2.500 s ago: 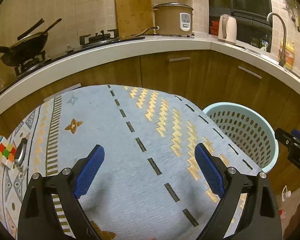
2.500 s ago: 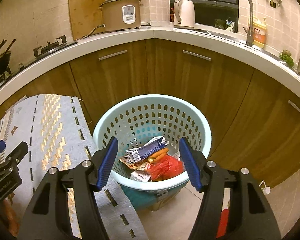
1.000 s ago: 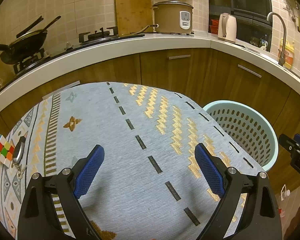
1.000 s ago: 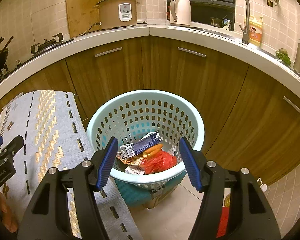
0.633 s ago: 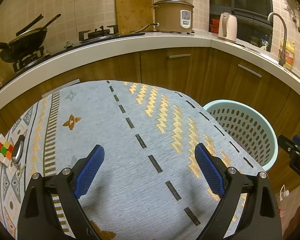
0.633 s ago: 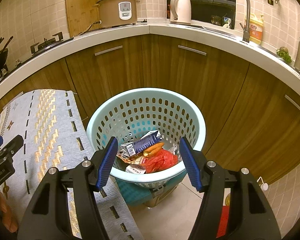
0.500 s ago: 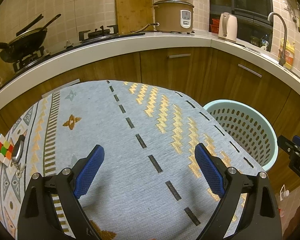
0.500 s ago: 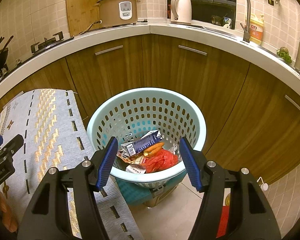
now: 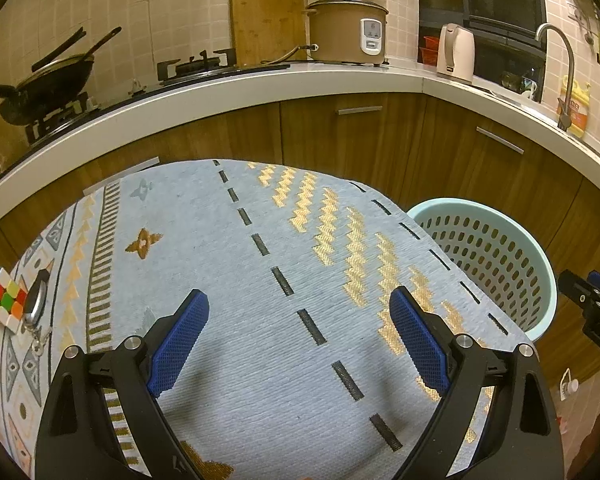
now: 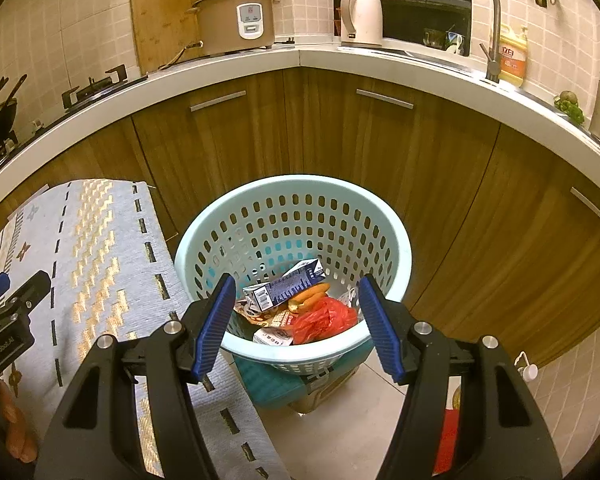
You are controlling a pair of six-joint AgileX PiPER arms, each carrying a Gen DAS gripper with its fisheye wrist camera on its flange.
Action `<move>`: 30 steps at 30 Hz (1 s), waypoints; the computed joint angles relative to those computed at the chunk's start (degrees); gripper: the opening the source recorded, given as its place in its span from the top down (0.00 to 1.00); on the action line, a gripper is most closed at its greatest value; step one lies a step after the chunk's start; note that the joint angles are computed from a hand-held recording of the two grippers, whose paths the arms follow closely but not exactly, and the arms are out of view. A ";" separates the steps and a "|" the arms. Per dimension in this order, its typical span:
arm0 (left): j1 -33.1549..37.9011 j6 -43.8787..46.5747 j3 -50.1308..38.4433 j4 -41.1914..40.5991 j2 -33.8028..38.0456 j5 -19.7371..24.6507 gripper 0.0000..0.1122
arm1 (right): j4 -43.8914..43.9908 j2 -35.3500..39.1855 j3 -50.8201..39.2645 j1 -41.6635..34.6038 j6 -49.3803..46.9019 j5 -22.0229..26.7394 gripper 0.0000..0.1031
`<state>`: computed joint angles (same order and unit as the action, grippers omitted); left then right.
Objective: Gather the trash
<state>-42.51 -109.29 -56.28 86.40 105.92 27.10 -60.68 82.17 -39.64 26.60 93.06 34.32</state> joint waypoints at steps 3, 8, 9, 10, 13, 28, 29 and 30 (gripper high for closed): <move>-0.03 0.25 -0.08 -0.17 0.16 0.08 0.21 | -0.04 -0.02 0.00 0.06 0.14 0.10 0.42; 0.12 0.38 -0.12 -0.43 0.11 -0.08 0.21 | -0.29 -0.38 0.13 0.38 0.39 0.55 0.42; 0.13 0.52 -0.15 -0.50 0.13 -0.08 0.21 | -0.32 -0.40 0.19 0.45 0.47 0.59 0.42; 0.10 0.58 -0.17 -0.58 0.13 -0.02 0.21 | -0.26 -0.43 0.17 0.47 0.44 0.62 0.42; 0.05 0.47 -0.03 -0.37 -0.04 0.18 0.21 | -0.02 -0.47 0.27 0.56 0.31 0.60 0.42; -2.15 -0.47 0.14 1.08 0.12 4.26 0.20 | 0.83 -0.52 -0.05 0.29 -1.08 0.46 0.42; -1.90 0.91 -0.16 0.03 0.04 3.47 0.18 | 0.92 -0.65 -0.06 0.35 -1.14 0.55 0.42; -1.76 2.03 -0.47 -0.98 -0.02 2.96 0.18 | 1.20 -0.84 -0.13 0.33 -1.42 0.59 0.42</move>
<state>-44.27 -107.27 -56.75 85.42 105.90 30.07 -59.49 81.33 -39.77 26.93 91.64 34.90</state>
